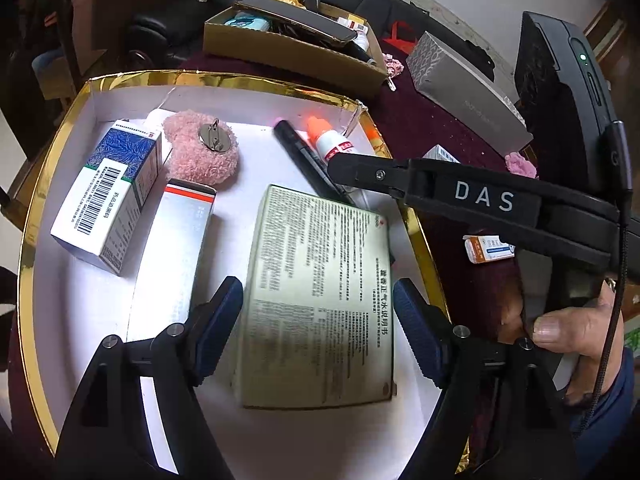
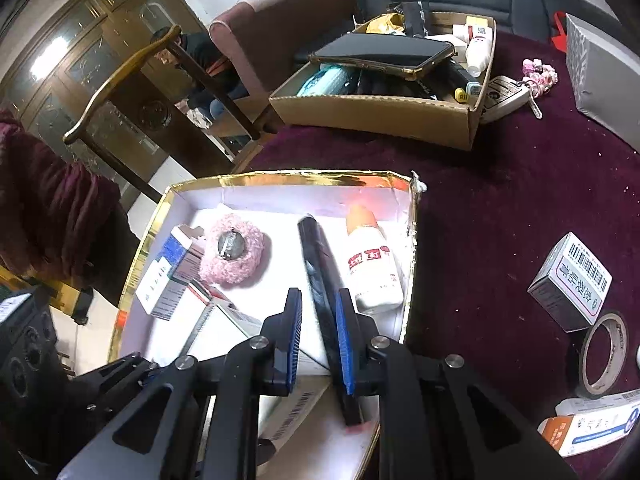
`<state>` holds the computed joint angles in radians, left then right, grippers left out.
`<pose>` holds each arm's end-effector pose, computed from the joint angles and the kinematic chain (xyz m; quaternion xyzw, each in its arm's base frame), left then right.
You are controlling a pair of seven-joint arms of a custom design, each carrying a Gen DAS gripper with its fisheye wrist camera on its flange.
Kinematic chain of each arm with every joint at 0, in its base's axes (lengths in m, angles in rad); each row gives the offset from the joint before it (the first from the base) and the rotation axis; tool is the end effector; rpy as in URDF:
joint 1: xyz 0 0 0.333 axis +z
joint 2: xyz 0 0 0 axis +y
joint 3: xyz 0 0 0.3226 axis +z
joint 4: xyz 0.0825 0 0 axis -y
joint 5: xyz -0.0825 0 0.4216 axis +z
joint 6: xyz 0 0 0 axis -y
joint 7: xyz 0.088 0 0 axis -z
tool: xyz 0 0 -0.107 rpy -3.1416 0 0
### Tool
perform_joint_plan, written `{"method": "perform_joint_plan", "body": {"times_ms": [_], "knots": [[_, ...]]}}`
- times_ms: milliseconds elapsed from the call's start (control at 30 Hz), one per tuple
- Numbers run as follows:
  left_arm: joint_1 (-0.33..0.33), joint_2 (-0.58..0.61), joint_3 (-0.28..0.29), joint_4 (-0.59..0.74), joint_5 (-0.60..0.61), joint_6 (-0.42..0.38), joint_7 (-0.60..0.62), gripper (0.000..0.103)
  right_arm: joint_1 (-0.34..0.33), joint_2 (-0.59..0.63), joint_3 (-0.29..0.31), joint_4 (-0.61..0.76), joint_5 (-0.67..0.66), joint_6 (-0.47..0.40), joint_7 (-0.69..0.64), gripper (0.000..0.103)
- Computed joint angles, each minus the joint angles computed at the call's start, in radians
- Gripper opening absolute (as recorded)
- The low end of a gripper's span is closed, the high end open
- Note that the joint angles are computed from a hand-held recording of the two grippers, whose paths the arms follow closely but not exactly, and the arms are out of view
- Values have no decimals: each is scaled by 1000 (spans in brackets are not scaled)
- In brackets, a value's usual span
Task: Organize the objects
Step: 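Open the left tool releasing the beige box while the right tool releases the marker, then move the left tool to the white-and-blue cream tube box and grasp it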
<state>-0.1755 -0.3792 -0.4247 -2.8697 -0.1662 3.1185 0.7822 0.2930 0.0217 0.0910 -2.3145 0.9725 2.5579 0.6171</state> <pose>0.3537 -0.2110 0.3317 -0.7765 0.5530 -0.2918 0.0775 0.5197 0.1971 0.3316 -0.8306 0.4589 0.0584 0.3100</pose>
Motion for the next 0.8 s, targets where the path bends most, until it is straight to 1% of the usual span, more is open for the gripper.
{"method": "perform_joint_plan", "body": {"times_ms": [100,167,233,367,533,667,733,800], "knots": [[-41,-13,37,-18,-22,25,11,79,3,-20,0,-15,16,6,-12,17],[-50,-25,43,-30,-38,41,14,79,1,-47,-10,-33,71,-12,-51,17],[-74,-38,62,-40,-59,53,21,79,-2,-87,-29,-63,138,-37,-99,17],[-96,-86,51,-71,-94,85,18,79,0,-194,-79,-159,260,-66,-215,17],[-74,-126,-23,-68,-97,63,-3,79,-15,-310,-150,-288,321,-118,-321,17],[-43,-120,-91,-25,-62,27,-26,79,-59,-353,-209,-341,320,-175,-352,17],[-18,-101,-128,7,-32,9,-40,79,-90,-366,-235,-352,304,-204,-354,17],[33,-80,-188,52,18,-29,-63,79,-122,-375,-255,-359,290,-215,-357,17]]}}
